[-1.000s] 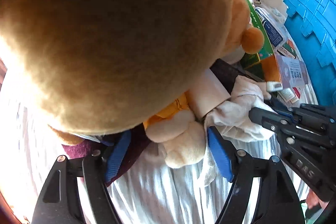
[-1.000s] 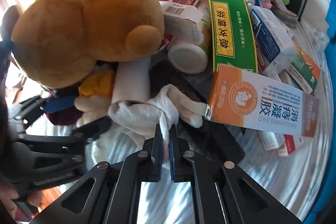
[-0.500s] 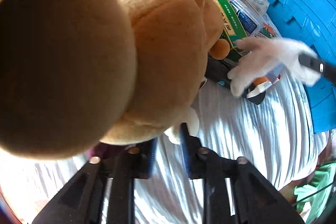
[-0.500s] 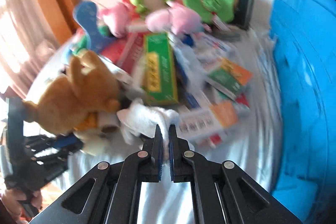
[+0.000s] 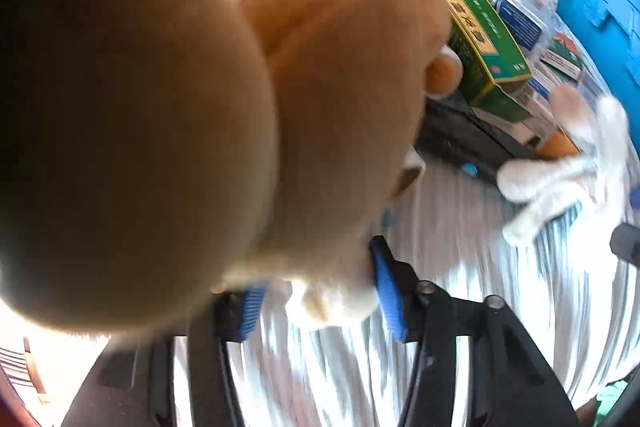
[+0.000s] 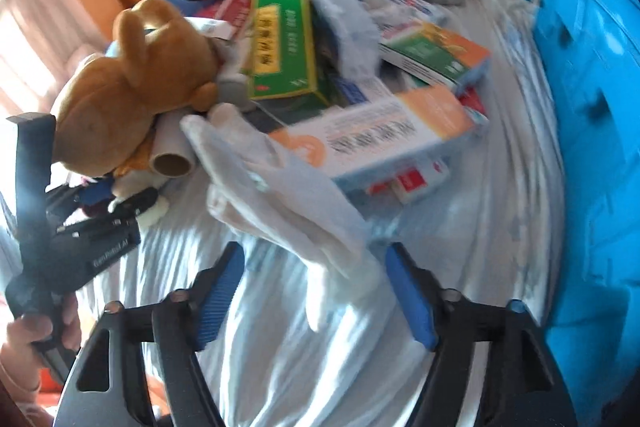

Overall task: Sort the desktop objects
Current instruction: 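Grasp the white glove with the right tool while the left tool grasps a small plush, then carry the glove and plush into the blue crate and open both tools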

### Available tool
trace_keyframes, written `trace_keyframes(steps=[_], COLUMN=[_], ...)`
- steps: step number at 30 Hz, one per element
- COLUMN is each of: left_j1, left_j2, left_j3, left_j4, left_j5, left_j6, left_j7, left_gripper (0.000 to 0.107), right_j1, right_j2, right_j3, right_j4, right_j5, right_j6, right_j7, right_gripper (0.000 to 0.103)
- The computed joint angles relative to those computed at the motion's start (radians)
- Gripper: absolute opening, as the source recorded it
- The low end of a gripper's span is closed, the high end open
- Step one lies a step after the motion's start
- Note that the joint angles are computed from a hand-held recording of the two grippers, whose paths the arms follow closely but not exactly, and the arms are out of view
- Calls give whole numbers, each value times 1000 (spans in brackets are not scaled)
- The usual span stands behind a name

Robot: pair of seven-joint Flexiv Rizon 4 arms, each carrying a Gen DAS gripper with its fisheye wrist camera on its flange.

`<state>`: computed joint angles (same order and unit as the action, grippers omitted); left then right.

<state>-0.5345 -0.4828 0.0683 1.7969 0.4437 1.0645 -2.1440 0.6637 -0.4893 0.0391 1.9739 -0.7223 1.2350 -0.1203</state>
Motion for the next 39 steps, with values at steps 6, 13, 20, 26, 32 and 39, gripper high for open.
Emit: trace_keyframes(steps=[6, 13, 20, 26, 32, 39], left_j1=[43, 95, 115, 124, 129, 197], left_j2=[51, 143, 195, 192, 176, 128], left_j3=[-42, -82, -96, -151, -212, -454], left_j4=[47, 121, 140, 84, -4, -96], left_j5=[-95, -192, -225, -302, -391, -599], left_j6=[49, 165, 279, 374, 440, 495], left_j7=[63, 173, 253, 392, 547, 821], left_gripper=[15, 15, 14, 14, 14, 14], right_j1=[-11, 59, 26, 0, -17, -40], right_j2=[-50, 37, 90, 164, 276, 446], right_j3=[7, -113, -111, -75, -5, 121], right_j4=[-58, -35, -45, -51, -59, -34], right_j5=[16, -157, -325, -445, -502, -500], right_j6=[33, 89, 46, -61, -283, -637], right_j7=[-86, 36, 192, 289, 365, 423], right_gripper=[7, 7, 7, 7, 7, 7])
